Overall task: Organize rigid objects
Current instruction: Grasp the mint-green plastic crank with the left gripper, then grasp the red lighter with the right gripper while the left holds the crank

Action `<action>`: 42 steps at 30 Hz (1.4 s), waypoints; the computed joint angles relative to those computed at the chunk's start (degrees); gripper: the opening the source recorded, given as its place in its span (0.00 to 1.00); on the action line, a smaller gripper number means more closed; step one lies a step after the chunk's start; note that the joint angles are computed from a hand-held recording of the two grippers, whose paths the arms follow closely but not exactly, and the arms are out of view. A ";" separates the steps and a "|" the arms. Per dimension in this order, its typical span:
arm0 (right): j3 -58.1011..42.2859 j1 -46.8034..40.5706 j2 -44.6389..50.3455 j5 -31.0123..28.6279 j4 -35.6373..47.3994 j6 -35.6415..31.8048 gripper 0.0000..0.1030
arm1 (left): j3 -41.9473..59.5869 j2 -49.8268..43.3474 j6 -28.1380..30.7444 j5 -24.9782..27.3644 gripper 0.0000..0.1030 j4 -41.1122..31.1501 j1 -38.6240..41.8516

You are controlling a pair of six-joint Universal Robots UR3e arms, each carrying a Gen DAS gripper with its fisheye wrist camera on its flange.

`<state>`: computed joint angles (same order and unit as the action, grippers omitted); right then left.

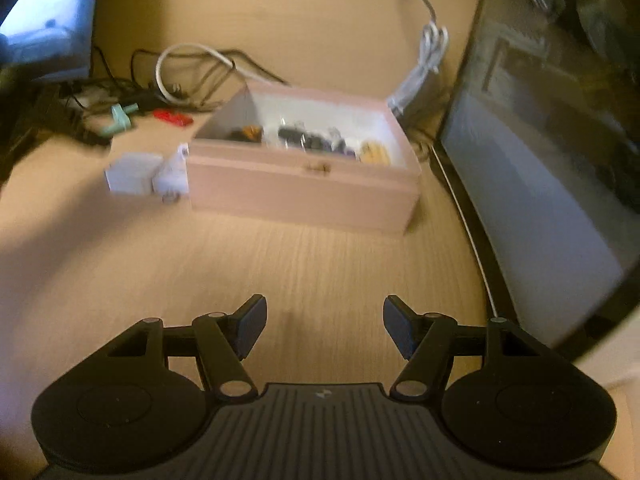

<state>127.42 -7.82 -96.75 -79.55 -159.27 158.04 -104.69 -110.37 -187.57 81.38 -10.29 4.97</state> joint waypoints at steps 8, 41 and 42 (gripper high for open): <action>-0.42 1.34 0.08 -4.18 1.64 3.57 0.63 | 18.08 -14.18 -11.41 10.66 0.18 -3.99 2.44; -6.36 4.94 4.75 0.20 1.04 -0.54 0.63 | -22.73 8.85 8.08 1.44 0.14 7.19 10.34; -8.22 5.69 6.23 1.25 0.33 -0.56 0.63 | -25.59 11.58 8.17 0.40 0.14 6.91 11.96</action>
<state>119.20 -2.13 -90.52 -78.30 -158.94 157.48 -130.29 -98.79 -179.40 81.78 -3.38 16.93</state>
